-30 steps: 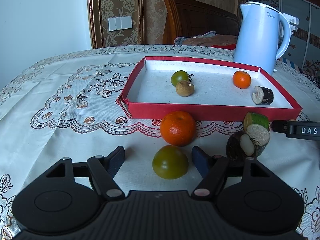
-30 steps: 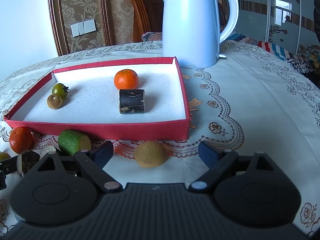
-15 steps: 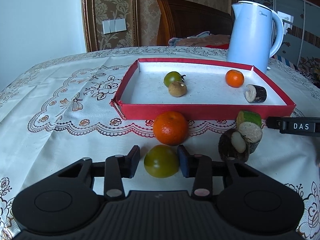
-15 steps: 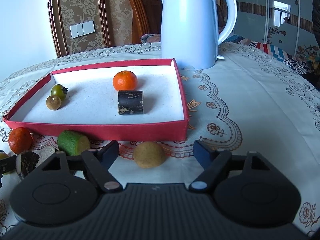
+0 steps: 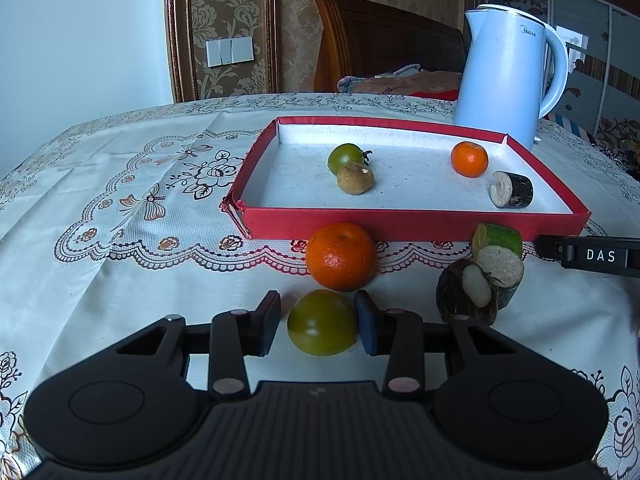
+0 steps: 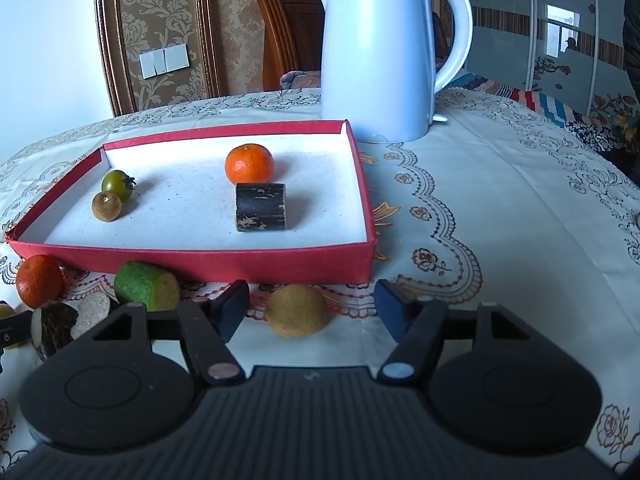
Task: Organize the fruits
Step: 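Close the left tool on the green tomato while the right tool grasps the brown kiwi, then carry the tomato in the left tool and kiwi in the right tool into the tray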
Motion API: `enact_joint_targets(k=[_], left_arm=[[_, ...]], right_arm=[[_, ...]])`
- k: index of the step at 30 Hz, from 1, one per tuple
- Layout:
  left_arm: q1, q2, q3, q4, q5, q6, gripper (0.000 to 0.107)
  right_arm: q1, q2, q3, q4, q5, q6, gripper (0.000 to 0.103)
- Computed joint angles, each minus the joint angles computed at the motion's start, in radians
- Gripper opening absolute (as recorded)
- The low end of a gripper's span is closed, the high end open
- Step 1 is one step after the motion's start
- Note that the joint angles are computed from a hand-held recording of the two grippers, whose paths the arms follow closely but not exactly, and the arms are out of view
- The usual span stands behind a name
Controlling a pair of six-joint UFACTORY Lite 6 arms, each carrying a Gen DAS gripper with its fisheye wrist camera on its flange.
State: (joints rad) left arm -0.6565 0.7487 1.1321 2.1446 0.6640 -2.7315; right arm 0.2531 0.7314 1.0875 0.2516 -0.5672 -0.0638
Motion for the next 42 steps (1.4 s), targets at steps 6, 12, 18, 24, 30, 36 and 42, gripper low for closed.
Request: enact_joint_targets(k=[6, 12, 18, 24, 30, 36, 42], left_arm=[[0.002, -0.004, -0.005, 0.008, 0.000, -0.012, 0.040], [0.002, -0.003, -0.005, 0.008, 0.001, -0.012, 0.040], [0.001, -0.009, -0.012, 0.016, 0.006, -0.026, 0.034], [0.000, -0.010, -0.012, 0.002, 0.011, -0.018, 0.033], [-0.001, -0.010, -0.011, 0.001, 0.012, -0.017, 0.033], [0.004, -0.017, -0.024, 0.013, 0.020, -0.043, 0.033], [0.003, -0.021, -0.034, 0.025, 0.036, -0.060, 0.033]], right_arm=[[-0.003, -0.005, -0.014, -0.015, -0.019, 0.016, 0.047], [-0.006, -0.007, -0.017, -0.030, -0.024, 0.034, 0.043], [-0.008, -0.006, -0.015, -0.044, -0.024, 0.047, 0.038], [-0.006, -0.007, -0.020, -0.041, -0.034, 0.041, 0.029], [-0.001, -0.005, -0.018, -0.036, -0.035, 0.039, 0.029], [-0.007, -0.016, -0.039, -0.064, -0.061, 0.074, 0.029], [-0.014, -0.024, -0.056, -0.082, -0.085, 0.100, 0.029]])
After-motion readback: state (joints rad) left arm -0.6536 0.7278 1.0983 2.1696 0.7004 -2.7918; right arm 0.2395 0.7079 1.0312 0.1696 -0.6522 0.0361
